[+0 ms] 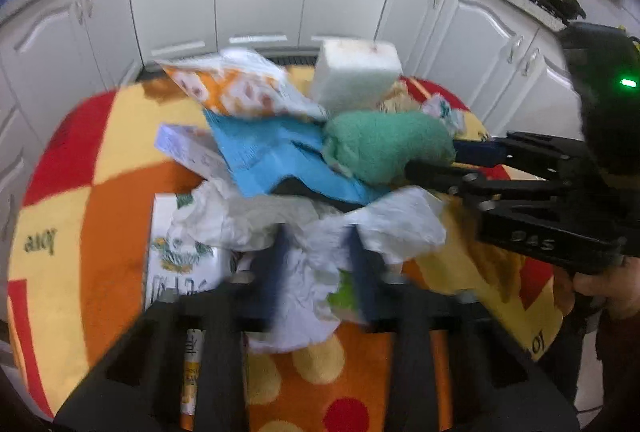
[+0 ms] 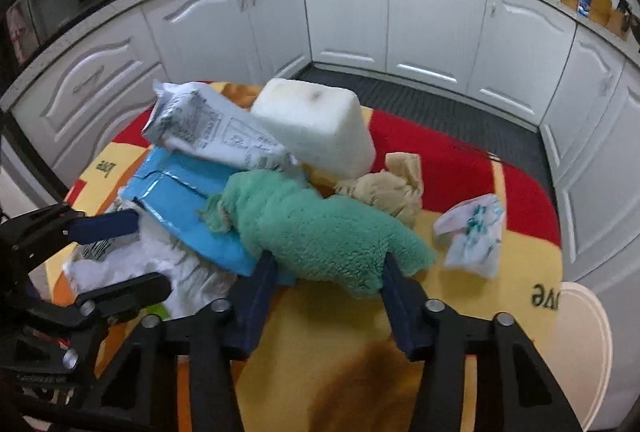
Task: Collect trash
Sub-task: 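Grasp the crumpled white tissue with the left tool while the right tool grasps the green towel, then lift the tissue and towel and carry both tools over the cream bin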
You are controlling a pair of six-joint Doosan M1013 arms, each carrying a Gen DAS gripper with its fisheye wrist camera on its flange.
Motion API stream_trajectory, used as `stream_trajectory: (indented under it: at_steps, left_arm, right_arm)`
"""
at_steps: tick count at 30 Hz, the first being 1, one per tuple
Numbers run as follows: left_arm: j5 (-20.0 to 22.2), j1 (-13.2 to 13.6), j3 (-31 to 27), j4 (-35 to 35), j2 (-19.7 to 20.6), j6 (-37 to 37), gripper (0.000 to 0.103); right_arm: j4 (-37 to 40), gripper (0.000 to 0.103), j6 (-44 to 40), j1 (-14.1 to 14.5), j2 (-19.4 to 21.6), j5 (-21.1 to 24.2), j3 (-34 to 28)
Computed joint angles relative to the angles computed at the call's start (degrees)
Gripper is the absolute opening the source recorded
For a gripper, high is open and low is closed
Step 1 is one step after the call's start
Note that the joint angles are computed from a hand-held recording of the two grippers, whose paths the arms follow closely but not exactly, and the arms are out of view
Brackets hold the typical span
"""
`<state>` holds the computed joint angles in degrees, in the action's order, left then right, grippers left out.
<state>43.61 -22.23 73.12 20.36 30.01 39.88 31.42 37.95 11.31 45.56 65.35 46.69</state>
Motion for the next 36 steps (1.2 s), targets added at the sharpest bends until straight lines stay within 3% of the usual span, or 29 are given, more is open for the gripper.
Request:
stream_trajectory:
  at_steps: [4,5,8,13,19,21,22,23,24,25,26,28,30,31,35,36]
  left_arm:
    - [-2.84,-0.16,2.06,-0.36,-1.57,-0.31,0.009]
    - [-3.63,-0.23,2.63,-0.55,-2.12,-0.08,0.009]
    - [-3.82,-0.79,3.68,1.23,-3.38,-0.66,0.009]
    - [-2.91,-1.61,4.96,2.26,-4.91,-0.99,0.008]
    - [-0.63,-2.27,5.4,6.01,-5.29,-3.35,0.009]
    - [-0.95,-1.61,5.0,3.09,-4.99,-2.62,0.015]
    - [-1.5,-1.34,5.05,2.05,-4.96,-2.46,0.026]
    - [-2.29,-1.11,5.09,1.79,-4.85,-3.09,0.032]
    - [-2.73,-1.21,5.16,3.69,-4.71,-5.01,0.046]
    - [-2.5,-1.46,5.0,5.59,-4.54,-6.59,0.058]
    - [-1.87,-1.68,4.61,7.87,-4.18,-8.12,0.061]
    - [-0.96,-1.78,3.5,9.72,-3.28,-8.48,0.063]
    - [0.07,-1.45,1.81,7.44,-2.02,-5.07,0.064]
    - [1.8,-1.29,0.39,6.07,-0.97,-3.1,0.064]
    - [5.15,-0.82,-2.28,3.94,1.5,-1.18,0.062]
    - [4.6,-0.7,-2.05,3.63,1.46,-1.38,0.051]
  right_arm:
    - [2.86,0.022,-2.97,-0.95,-2.55,-0.83,4.09]
    - [3.45,0.011,-3.81,-1.24,-3.37,-1.55,5.41]
    - [6.45,0.011,-4.86,-2.54,-5.41,-2.16,8.54]
    - [9.1,0.011,-4.48,-4.56,-7.61,0.52,12.14]
    - [3.65,0.011,-0.28,-5.53,-8.45,2.18,13.43]
    - [3.16,0.021,0.78,-5.92,-8.58,1.67,13.48]
    - [3.68,0.025,0.51,-6.09,-8.99,0.43,14.02]
    - [4.19,0.035,0.17,-6.24,-9.29,-0.4,14.38]
    - [5.06,0.041,-0.2,-6.4,-9.52,-1.09,14.58]
    - [5.77,0.041,-0.49,-6.52,-9.58,-1.22,14.5]
    - [6.45,0.042,-0.88,-6.59,-9.63,-1.31,14.41]
    - [7.18,0.047,-1.89,-6.44,-9.69,-1.54,14.18]
    - [6.98,0.069,-3.4,-5.9,-9.36,-1.11,13.64]
    - [7.06,0.073,-3.95,-5.72,-9.23,-0.8,13.52]
    - [4.62,0.074,-5.76,-4.02,-8.08,0.48,12.99]
    - [3.43,0.074,-5.94,-3.46,-7.77,0.23,12.97]
